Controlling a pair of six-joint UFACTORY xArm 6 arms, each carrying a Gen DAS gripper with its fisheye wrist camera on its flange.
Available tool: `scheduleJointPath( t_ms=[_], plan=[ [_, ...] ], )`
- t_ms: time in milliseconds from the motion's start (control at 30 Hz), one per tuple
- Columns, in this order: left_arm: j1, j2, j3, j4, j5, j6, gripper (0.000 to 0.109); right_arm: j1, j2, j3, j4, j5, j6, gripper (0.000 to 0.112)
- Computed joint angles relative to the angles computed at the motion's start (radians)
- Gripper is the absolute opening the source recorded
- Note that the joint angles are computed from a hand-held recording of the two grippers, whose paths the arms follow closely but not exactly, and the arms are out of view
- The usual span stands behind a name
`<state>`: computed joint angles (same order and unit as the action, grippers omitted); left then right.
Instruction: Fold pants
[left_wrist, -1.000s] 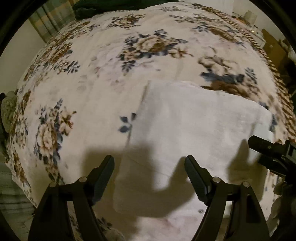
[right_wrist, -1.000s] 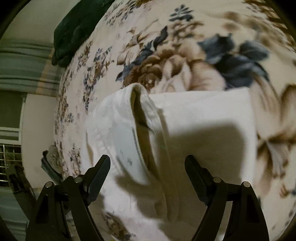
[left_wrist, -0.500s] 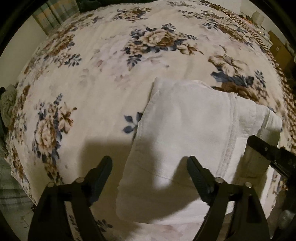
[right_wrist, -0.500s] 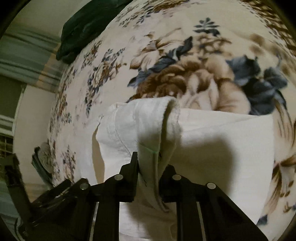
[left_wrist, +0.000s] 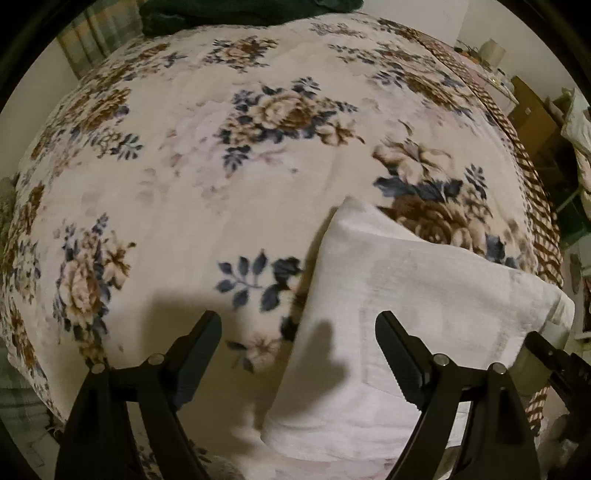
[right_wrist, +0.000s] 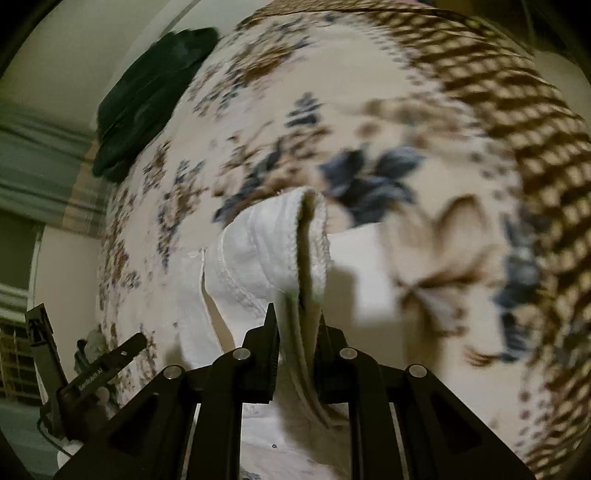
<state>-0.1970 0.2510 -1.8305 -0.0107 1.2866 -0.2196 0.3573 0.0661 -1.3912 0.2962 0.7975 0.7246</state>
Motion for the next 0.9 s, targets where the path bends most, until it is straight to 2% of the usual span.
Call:
scheduleJointPath(
  t_ms=[200,500,567,633,700,733,767,900],
  plan=[
    [-0.013,0.036,-0.029,-0.043,0.020,0.017,0.086,-0.093,-0.129,0.151,-0.016,0.010,0.034,0.016],
    [-0.018,0.153,-0.147,-0.129,0.072,0.032,0.086,-0.198,-0.142,0.229,0.003,0.067,0.025,0.016],
    [-0.022,0.192,-0.194,-0.142,0.093,0.038,0.086,-0.219,-0.111,0.231,0.055,0.106,0.009,0.024],
    [-0.025,0.222,-0.235,-0.155,0.113,0.045,0.086,-0.237,-0.105,0.248,0.090,0.114,0.026,0.040],
    [-0.030,0.250,-0.273,-0.171,0.130,0.059,0.086,-0.242,-0.132,0.277,0.113,0.105,0.038,0.048],
    [-0.032,0.261,-0.288,-0.184,0.137,0.064,0.086,-0.243,-0.155,0.297,0.124,0.103,0.048,0.059],
    [-0.032,0.269,-0.297,-0.193,0.143,0.068,0.086,-0.240,-0.185,0.325,0.131,0.093,0.065,0.063],
    [-0.022,0.296,-0.315,-0.259,0.167,0.060,0.086,-0.205,-0.357,0.478,0.115,0.020,0.177,0.063]
  ],
)
